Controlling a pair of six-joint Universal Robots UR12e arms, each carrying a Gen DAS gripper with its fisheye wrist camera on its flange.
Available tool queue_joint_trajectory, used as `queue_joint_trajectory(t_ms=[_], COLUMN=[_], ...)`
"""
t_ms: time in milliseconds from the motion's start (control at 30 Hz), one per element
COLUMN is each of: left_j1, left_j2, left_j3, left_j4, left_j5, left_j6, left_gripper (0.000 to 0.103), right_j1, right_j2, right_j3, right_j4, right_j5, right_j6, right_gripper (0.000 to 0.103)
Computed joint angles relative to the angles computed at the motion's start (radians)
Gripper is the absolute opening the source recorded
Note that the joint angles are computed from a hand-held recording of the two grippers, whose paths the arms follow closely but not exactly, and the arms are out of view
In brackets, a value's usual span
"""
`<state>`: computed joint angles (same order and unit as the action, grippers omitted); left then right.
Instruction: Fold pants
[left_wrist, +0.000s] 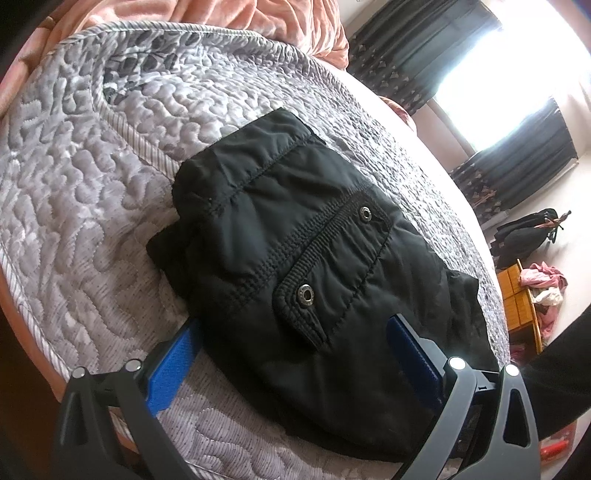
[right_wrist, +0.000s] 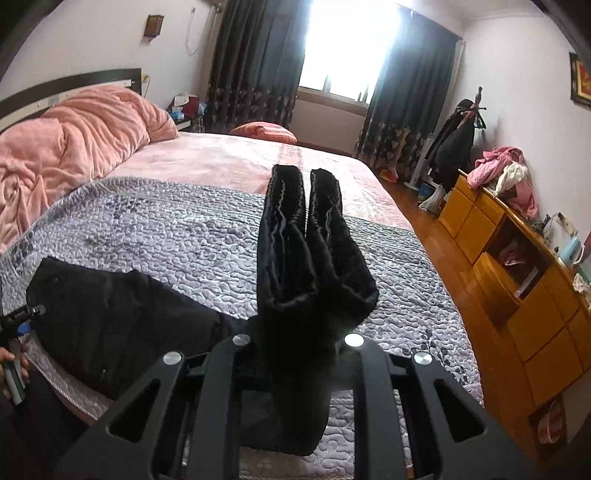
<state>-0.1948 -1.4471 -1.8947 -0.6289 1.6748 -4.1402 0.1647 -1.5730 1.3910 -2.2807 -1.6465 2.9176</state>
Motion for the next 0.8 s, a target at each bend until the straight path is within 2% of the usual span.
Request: queue_joint_trajectory(t_ms=[800], left_j1=[0.005], left_j2=[0.01], left_j3=[-0.017], left_j4=[0.039], left_j5=[-0.021], left_j6=[-0.01], left_gripper=[0.099], right_j1=[0.121], right_j2=[0.033], right_j3=[0.045], right_j4=[-0.023], right_j5=[-0.158], right_j6=[-0.181], right_gripper=[0.016])
